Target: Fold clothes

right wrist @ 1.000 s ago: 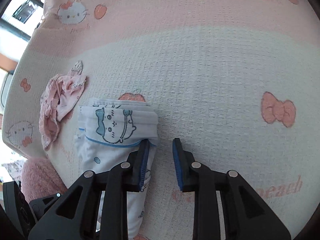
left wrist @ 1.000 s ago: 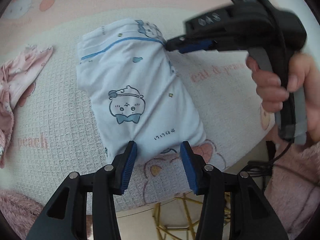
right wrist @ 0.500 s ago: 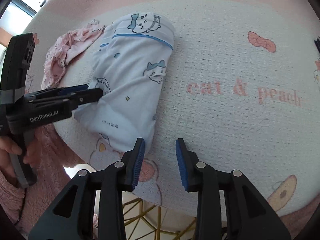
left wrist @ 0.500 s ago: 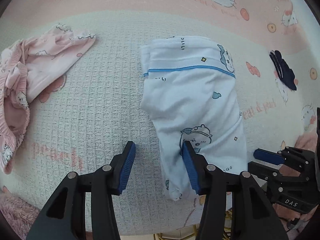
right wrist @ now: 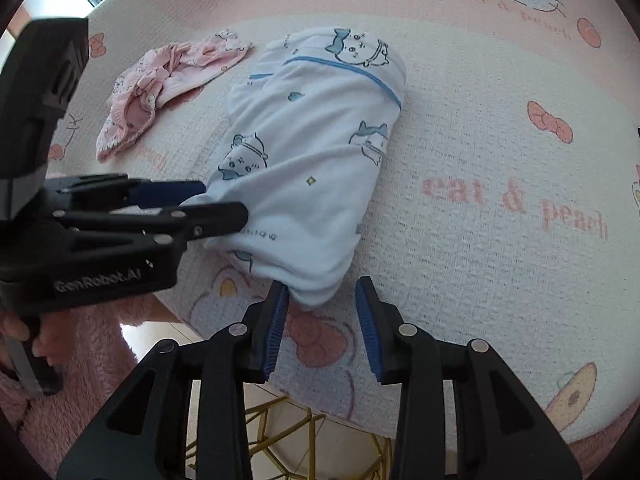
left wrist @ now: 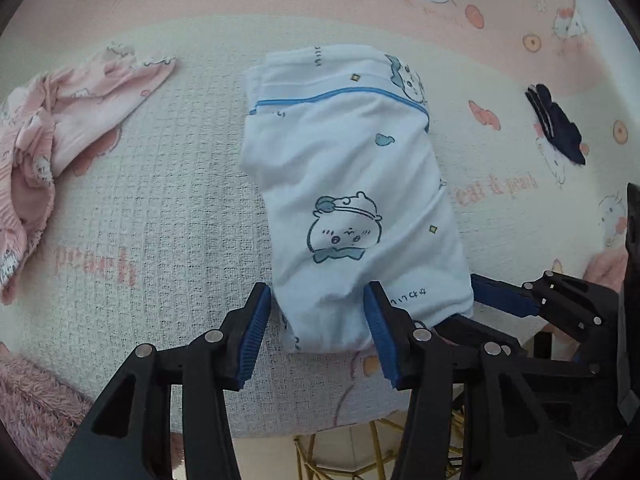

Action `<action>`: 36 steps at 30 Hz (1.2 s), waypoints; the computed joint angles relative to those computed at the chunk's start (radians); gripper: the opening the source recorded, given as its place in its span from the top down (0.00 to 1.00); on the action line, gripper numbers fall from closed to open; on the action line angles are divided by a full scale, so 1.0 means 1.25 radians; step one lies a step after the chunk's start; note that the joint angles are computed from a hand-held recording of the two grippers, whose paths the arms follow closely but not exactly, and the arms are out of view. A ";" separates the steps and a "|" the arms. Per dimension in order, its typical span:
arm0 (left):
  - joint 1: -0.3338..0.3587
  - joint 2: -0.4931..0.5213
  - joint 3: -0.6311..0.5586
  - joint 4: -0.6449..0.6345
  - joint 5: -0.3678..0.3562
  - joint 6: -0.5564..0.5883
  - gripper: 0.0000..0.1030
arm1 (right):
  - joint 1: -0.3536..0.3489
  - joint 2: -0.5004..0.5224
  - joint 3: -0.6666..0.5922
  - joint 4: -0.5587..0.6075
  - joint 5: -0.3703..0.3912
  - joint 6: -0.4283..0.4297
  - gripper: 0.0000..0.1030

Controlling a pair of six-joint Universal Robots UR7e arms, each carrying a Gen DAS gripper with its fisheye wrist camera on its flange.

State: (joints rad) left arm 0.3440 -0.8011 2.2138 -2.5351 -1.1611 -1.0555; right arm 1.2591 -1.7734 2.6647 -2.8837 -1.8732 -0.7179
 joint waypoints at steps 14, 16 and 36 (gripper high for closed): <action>0.009 0.000 0.001 0.038 0.016 0.021 0.47 | 0.069 0.131 0.036 -0.237 -0.113 -0.093 0.66; 0.006 0.002 0.002 0.038 0.017 0.026 0.45 | 0.065 0.127 0.041 -0.260 -0.135 -0.098 0.63; 0.006 -0.101 0.037 0.109 -0.020 -0.049 0.36 | -0.019 -0.039 -0.016 0.013 -0.001 -0.029 0.62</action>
